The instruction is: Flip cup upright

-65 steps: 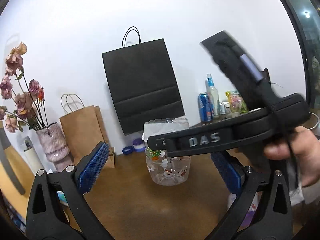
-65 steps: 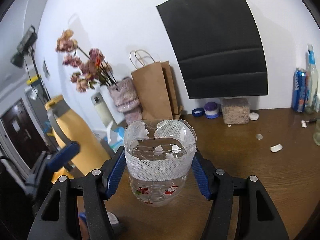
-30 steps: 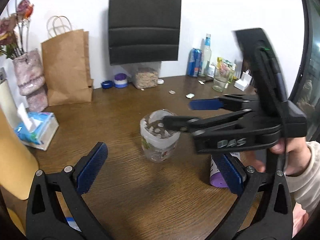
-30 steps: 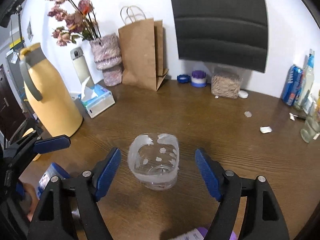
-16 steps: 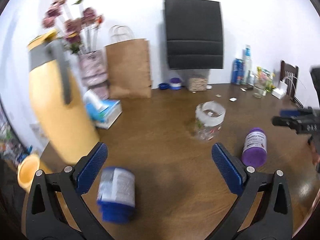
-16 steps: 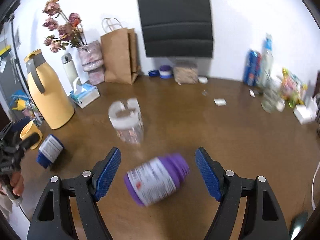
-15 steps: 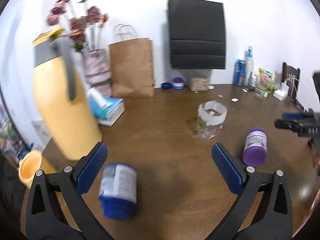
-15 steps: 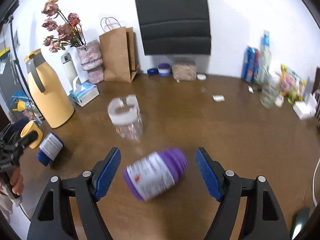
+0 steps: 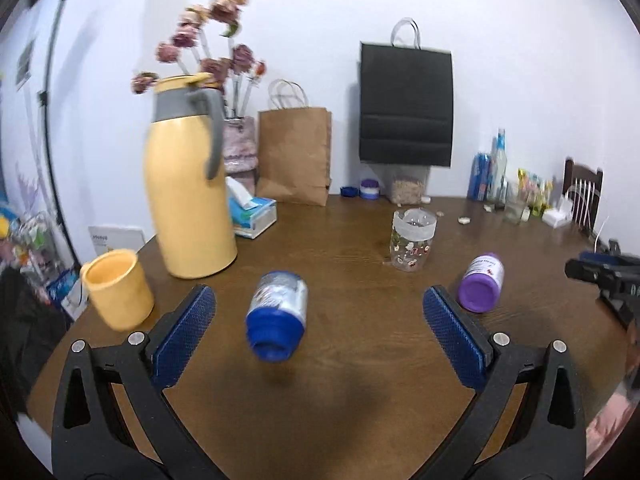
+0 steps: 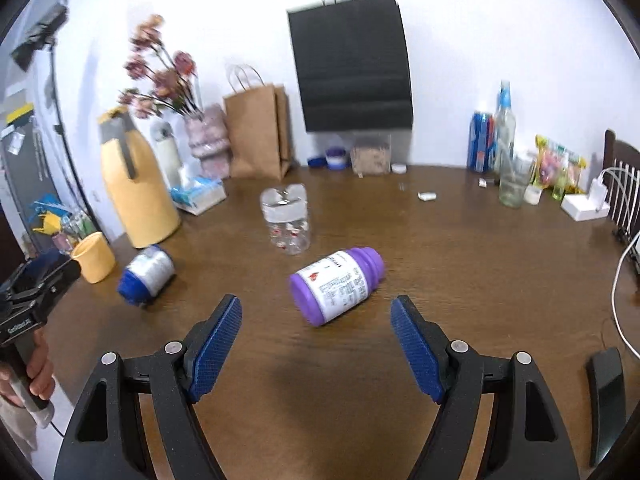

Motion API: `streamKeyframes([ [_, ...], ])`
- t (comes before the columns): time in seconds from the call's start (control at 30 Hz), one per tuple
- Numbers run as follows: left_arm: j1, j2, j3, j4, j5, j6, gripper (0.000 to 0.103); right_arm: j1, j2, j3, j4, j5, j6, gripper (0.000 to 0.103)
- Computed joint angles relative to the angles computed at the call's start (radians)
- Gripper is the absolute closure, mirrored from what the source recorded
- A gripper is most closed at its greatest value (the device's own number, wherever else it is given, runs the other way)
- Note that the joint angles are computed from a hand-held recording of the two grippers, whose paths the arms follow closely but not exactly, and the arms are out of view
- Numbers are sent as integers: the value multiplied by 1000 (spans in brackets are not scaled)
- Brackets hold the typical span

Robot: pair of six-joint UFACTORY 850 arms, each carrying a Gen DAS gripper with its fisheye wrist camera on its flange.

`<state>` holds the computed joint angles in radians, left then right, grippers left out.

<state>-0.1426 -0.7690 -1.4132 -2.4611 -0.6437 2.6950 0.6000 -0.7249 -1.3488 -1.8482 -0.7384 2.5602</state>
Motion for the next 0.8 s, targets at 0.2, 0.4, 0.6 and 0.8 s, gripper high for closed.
streamKeyframes([
  [0.2,36,106,242,-213,-221,228,0,111,3,63,-23,-144,83,21],
  [0.4,79,186,419,-246,-317,321,0,213,-17,95,-28,-259,150,21],
  [0.6,145,221,549,-126,-384,237,0,314,-23,129,2,-319,206,21],
  [0.8,195,230,660,-88,-505,311,0,403,-77,106,162,-357,216,21],
])
